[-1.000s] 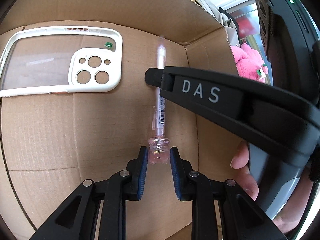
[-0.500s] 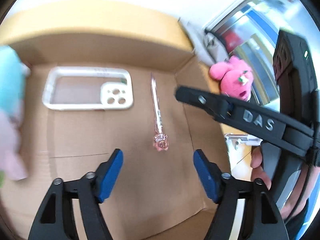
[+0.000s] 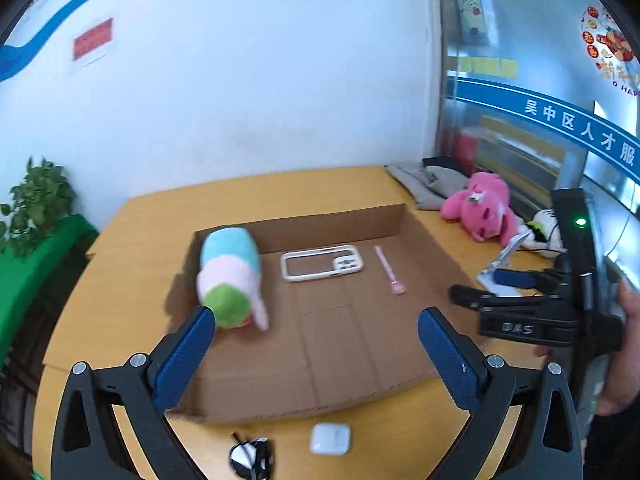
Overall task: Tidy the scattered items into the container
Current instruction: 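Move the left tool back to the white earbuds case on the table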
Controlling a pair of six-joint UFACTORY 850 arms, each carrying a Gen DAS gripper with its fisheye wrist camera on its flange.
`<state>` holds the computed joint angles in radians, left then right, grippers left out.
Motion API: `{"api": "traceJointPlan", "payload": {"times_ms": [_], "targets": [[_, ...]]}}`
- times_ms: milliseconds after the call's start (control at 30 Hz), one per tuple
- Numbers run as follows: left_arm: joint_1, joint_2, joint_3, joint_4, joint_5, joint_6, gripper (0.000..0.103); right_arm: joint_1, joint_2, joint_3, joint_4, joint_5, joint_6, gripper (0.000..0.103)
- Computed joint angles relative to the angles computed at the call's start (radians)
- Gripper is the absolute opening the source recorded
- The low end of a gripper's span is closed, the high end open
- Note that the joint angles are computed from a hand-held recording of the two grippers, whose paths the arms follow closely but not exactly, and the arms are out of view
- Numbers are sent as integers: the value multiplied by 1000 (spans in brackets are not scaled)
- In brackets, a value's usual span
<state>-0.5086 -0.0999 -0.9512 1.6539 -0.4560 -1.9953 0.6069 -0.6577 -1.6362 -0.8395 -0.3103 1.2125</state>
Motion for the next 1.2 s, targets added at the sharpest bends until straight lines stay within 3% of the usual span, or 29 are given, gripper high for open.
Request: {"api": "traceJointPlan", "payload": {"times_ms": [133,333,767,1200], "targets": [[-18,100,81,-111,-28,56,103,50,47,73,-288,-96,273,80],[-35,148,136,-153,-40,50,103,102,100,147,-407,-164,375,80],[-39,143,146,-150,-16,42,103,125,104,160,-413,-185,384,80],[-10,95,125,-174,54,71,103,104,74,149,-299,-107,279,80]]}}
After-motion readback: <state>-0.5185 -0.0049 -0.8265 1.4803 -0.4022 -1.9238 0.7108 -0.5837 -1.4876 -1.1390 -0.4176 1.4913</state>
